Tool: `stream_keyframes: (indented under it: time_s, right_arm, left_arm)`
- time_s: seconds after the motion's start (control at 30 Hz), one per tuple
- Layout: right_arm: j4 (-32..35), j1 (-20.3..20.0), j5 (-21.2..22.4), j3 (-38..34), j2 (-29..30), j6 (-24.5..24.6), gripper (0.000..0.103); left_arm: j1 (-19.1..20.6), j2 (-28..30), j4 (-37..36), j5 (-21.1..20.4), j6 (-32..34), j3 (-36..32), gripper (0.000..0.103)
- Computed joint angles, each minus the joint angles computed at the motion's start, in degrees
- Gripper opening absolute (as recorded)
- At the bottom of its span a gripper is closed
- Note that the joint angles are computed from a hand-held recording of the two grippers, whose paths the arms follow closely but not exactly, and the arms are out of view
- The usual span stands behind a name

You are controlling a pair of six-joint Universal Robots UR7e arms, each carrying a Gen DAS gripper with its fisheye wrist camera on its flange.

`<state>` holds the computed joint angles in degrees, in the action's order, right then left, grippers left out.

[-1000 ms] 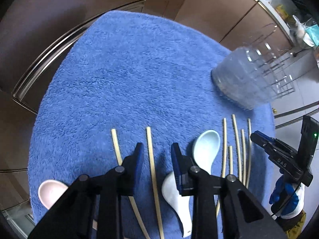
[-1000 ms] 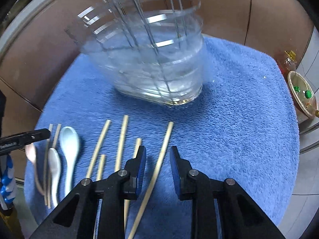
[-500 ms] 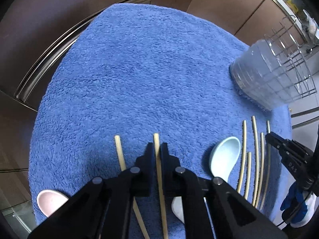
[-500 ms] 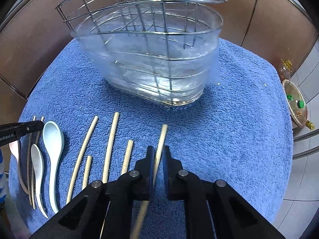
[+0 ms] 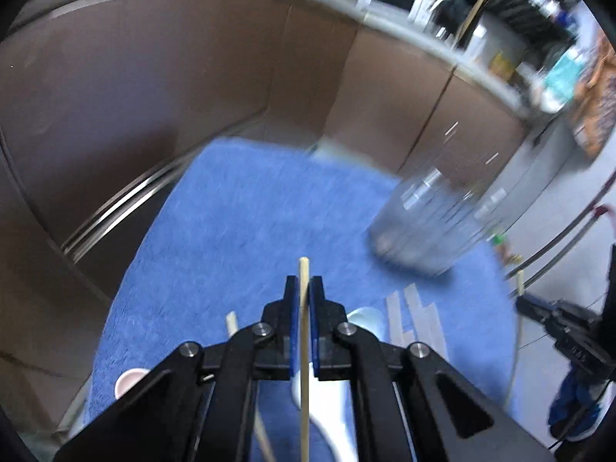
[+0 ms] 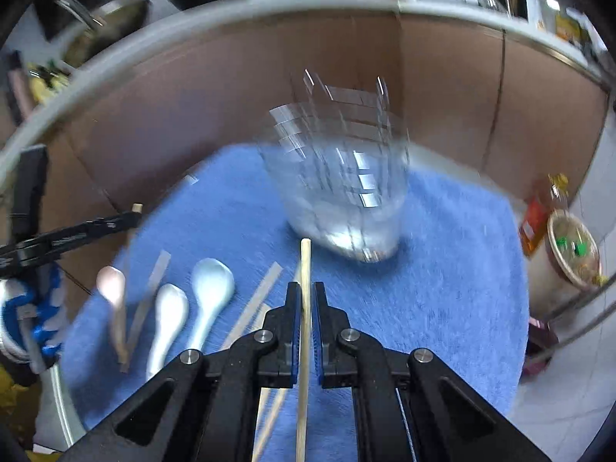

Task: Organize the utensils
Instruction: 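Lift the chopsticks with both tools and carry them over the utensil holder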

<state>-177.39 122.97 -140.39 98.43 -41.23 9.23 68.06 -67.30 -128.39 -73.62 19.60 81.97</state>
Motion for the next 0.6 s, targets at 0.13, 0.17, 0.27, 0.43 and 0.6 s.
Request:
stream_keyframes:
  time_s: [0.13, 0.17, 0.27, 0.43, 0.6]
  right_arm:
    - [-12.1, 2.7, 0.3, -4.2, 2.3, -12.2, 0.006]
    - [-15.8, 3.5, 0.2, -6.6, 3.6, -16.4, 0.006]
    - [-27.5, 4.6, 0.7, -14.9, 8.0, -30.5, 0.006]
    - [-40.2, 2.6, 3.3, -28.6, 15.0, -46.8, 0.006]
    - [-44.7, -0.5, 4.9, -38.6, 20.4, -52.7, 0.006]
  left_arm:
    - [-1.9, -1.0, -4.7, -8.4, 0.5, -0.3, 0.004]
    - [-2.6, -1.0, -6.0, -10.6, 0.6, -0.7, 0.004]
    - [-4.2, 0.4, -9.4, -14.9, -0.3, -2.6, 0.004]
    - [-6.6, 7.1, -17.7, -16.6, -4.4, -8.0, 0.004]
    - [-8.3, 14.8, -24.8, -14.5, -6.3, -12.0, 0.004]
